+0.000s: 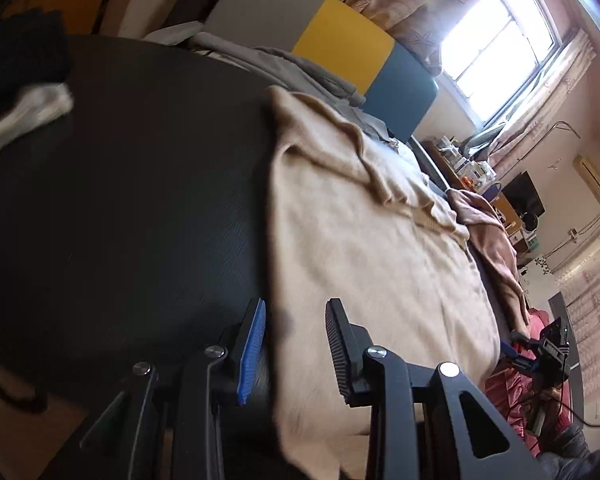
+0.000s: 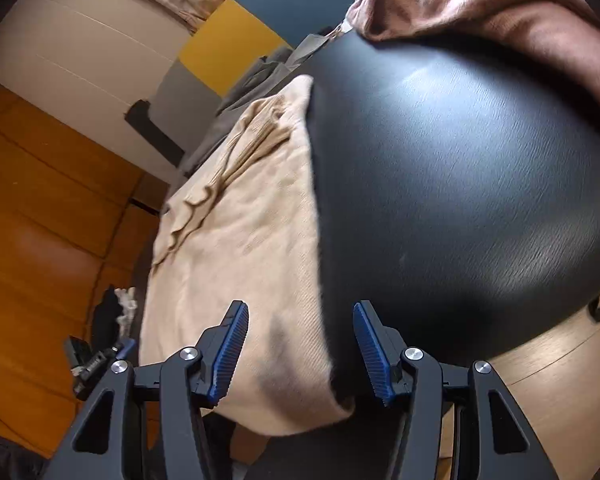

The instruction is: Fold clothes

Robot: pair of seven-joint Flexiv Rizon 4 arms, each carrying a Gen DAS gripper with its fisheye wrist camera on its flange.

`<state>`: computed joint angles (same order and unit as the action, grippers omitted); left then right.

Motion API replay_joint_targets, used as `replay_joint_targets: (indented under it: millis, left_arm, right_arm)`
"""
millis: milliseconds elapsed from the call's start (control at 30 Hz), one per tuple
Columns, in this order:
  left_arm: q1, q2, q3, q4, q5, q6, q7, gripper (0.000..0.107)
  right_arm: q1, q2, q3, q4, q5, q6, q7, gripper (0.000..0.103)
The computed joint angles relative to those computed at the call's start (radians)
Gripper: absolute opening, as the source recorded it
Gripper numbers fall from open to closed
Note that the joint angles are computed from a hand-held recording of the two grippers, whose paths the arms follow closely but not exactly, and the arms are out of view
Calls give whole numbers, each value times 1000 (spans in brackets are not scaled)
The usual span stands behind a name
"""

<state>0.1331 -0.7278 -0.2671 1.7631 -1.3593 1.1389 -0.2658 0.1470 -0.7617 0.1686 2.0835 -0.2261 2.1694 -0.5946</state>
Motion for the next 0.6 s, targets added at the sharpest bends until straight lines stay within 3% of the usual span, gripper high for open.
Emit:
replay_joint_targets:
  millis: [167, 267, 400, 600]
  left_arm:
    - [22, 26, 4, 62, -38, -46, 25, 33]
    - [16, 28, 25, 68, 9, -107, 10, 37]
    - [-9, 34, 26, 75, 10, -73, 65, 43]
    - [-43, 36, 22, 77, -24, -20, 102, 43]
  right_arm:
    - [-36, -64, 46, -41, -102, 56, -3, 56]
    - [-45, -101, 56, -66, -141, 100, 12, 53]
    - [-71, -139, 71, -91, -226, 132, 55, 48]
    - [-83, -153, 64, -96, -328, 142, 103, 48]
